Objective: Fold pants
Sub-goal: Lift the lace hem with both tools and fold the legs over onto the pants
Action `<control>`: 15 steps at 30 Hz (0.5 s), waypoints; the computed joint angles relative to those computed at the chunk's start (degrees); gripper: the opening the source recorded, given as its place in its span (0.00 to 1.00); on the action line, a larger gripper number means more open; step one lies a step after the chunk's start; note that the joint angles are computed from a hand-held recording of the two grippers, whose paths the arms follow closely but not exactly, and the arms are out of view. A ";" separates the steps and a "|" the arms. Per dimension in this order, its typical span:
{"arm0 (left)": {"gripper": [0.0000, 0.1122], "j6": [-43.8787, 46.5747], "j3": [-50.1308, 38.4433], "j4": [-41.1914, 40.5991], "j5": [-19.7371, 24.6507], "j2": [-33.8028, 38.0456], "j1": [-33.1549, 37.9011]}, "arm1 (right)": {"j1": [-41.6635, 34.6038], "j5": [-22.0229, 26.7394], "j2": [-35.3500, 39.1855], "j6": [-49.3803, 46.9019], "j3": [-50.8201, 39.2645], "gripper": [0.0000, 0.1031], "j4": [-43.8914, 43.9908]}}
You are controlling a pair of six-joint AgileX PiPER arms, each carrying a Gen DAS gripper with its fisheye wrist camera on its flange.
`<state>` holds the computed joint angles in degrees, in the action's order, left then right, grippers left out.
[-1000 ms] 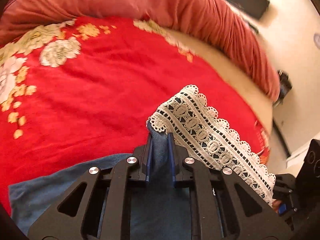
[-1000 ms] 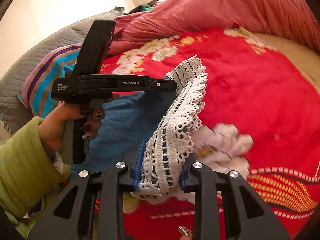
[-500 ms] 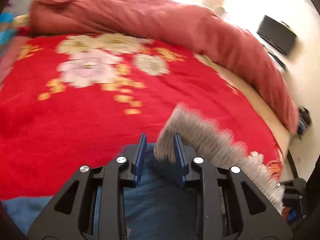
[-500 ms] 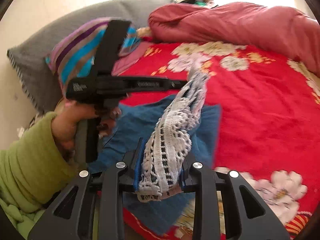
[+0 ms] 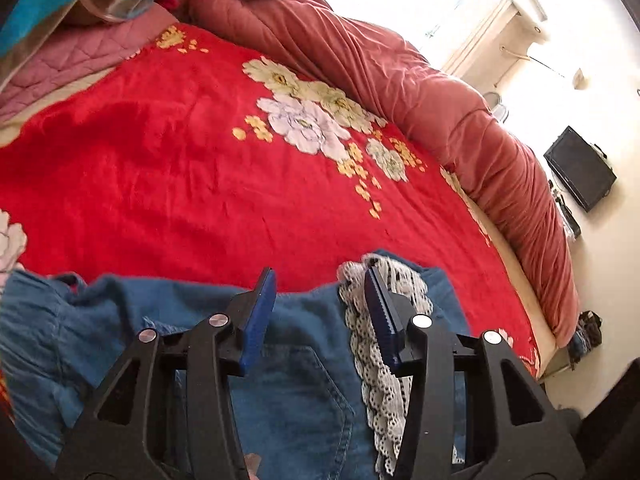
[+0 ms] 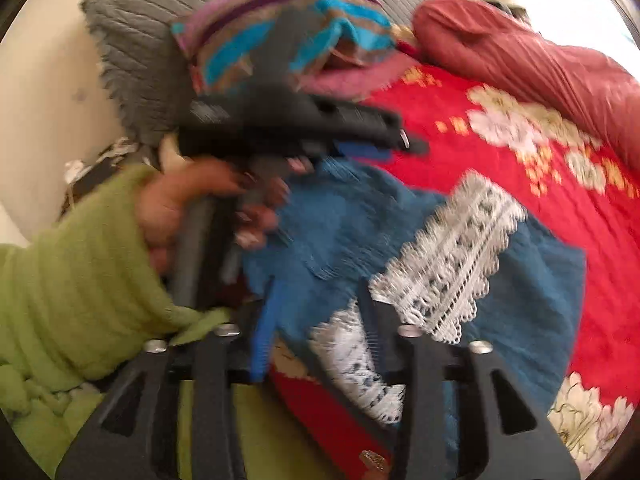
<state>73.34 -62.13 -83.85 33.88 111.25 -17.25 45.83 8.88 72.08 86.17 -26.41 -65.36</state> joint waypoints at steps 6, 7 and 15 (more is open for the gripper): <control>0.38 0.07 -0.18 0.15 2.53 0.43 -1.31 | 10.33 17.86 -8.04 -3.45 3.51 0.52 5.28; 0.38 -1.26 -0.94 1.26 2.66 0.90 -1.89 | 11.08 18.57 -7.58 -2.85 4.22 0.52 4.93; 0.39 -16.20 -10.21 11.98 3.33 7.27 -5.62 | 11.45 14.44 3.31 8.50 3.69 0.51 -6.14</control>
